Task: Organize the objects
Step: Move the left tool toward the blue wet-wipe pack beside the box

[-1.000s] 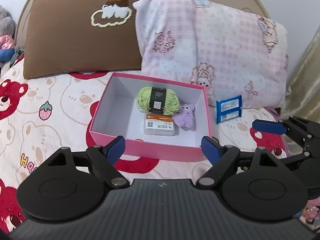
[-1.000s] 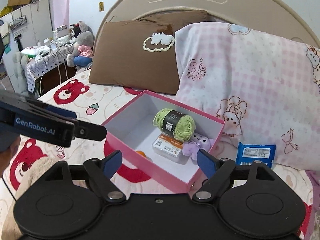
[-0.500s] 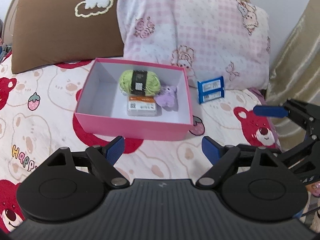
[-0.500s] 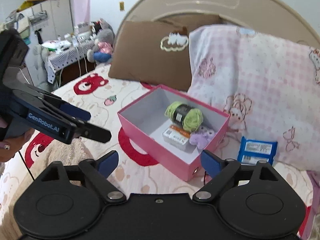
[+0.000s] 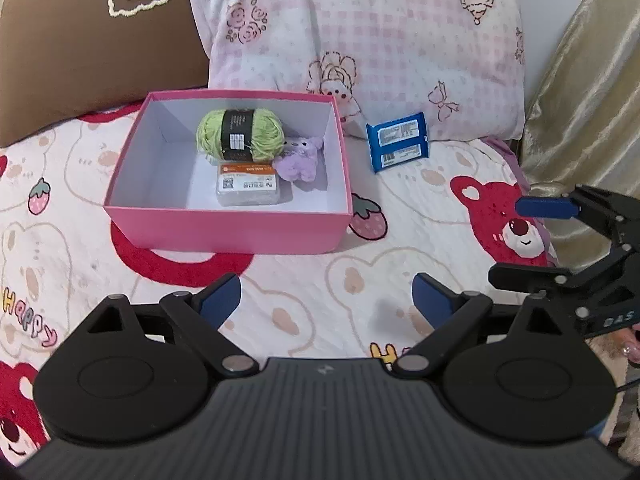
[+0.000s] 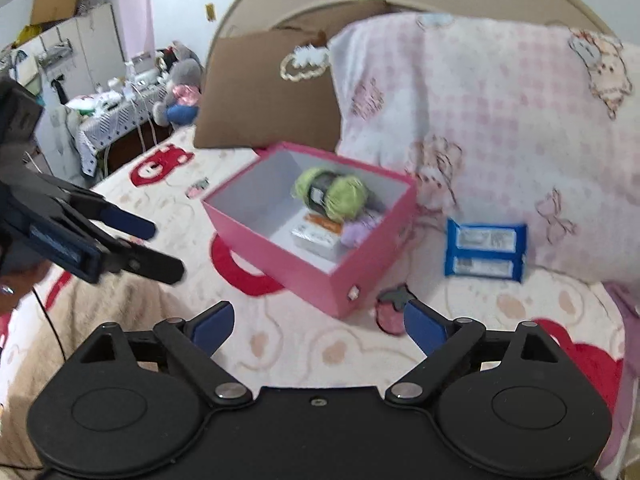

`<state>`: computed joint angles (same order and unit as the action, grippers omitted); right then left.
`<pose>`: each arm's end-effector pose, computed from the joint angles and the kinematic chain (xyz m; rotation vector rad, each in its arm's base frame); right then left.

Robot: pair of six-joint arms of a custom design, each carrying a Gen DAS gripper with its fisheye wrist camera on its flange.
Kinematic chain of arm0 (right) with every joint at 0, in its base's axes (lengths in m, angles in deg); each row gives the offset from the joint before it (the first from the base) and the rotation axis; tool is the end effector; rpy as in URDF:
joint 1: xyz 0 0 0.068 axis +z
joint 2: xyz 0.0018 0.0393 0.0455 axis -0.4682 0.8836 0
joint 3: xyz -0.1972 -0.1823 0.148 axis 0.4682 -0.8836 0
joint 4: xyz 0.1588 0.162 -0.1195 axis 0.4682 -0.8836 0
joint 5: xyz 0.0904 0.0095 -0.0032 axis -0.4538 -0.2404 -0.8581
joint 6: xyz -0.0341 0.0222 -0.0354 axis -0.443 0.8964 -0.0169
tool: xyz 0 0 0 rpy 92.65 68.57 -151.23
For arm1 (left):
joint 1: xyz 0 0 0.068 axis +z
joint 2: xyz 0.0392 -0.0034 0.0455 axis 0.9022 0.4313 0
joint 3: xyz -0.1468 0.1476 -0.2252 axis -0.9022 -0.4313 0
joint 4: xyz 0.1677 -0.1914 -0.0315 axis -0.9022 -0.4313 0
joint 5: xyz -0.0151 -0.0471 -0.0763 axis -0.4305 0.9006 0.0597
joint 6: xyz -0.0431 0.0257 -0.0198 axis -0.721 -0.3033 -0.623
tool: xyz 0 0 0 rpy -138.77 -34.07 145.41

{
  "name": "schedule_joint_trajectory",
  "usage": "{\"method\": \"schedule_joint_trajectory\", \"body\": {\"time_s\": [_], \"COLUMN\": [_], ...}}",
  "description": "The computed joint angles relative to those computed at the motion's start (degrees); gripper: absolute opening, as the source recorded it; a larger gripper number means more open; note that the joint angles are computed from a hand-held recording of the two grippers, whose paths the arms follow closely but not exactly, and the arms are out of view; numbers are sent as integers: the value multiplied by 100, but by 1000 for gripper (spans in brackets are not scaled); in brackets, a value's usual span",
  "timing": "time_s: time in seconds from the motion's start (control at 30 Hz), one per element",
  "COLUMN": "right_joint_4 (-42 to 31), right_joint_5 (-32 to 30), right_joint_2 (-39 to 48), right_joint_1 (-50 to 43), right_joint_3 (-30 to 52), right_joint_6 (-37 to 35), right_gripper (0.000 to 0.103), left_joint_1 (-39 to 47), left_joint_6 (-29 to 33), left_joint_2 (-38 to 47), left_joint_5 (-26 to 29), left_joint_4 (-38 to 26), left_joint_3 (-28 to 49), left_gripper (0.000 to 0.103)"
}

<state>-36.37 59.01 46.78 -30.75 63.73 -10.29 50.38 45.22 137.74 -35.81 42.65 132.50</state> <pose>0.2594 0.0044 0.2719 -0.5608 2.2800 0.4299 0.3038 -0.0860 0.2687 0.5016 2.4969 -0.4159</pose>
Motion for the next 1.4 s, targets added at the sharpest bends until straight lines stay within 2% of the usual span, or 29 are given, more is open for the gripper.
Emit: {"method": "schedule_joint_trajectory", "body": {"time_s": [0.23, 0.33, 0.53, 0.63, 0.7, 0.83, 0.9, 1.1, 1.23, 1.33, 1.4], "right_joint_4": [563, 709, 1715, 1412, 1355, 1339, 1193, 1237, 1072, 1195, 1486], "right_joint_5": [-257, -781, -672, -672, -803, -628, -750, -819, -877, -649, -718], "right_joint_2": [195, 365, 674, 1202, 1528, 1864, 2068, 2642, 3115, 3381, 3579], "right_joint_1": [-726, -1128, -1509, -1634, -1740, -1792, -1837, -1809, -1718, -1588, -1571], "right_joint_3": [-299, -268, -285, 244, 529, 847, 1091, 1617, 2145, 2389, 2419], "right_joint_6": [110, -68, 568, 677, 1022, 1312, 1353, 1838, 1975, 2080, 2229], "right_gripper": [94, 94, 94, 94, 94, 94, 94, 94, 94, 94, 94], "left_joint_1": [-432, -659, -1075, -1254, -1392, -1764, -1880, -2113, -2201, -2264, -2288], "left_joint_6": [-408, -559, -1041, -1264, -1373, -1255, -1259, -1824, -1976, -1909, -1840], "left_joint_2": [338, 540, 950, 1268, 1423, 1732, 1911, 2611, 3151, 3452, 3645], "left_joint_5": [-124, -174, -223, -166, -251, -782, -935, -1369, -1534, -1557, -1550], "left_joint_4": [10, 80, 565, 780, 1097, 1729, 1889, 2365, 2677, 3010, 3332], "left_joint_3": [221, 359, 530, 728, 764, 838, 955, 1438, 1835, 1972, 2009], "left_gripper": [94, 94, 94, 94, 94, 94, 93, 92, 92, 92, 92]}}
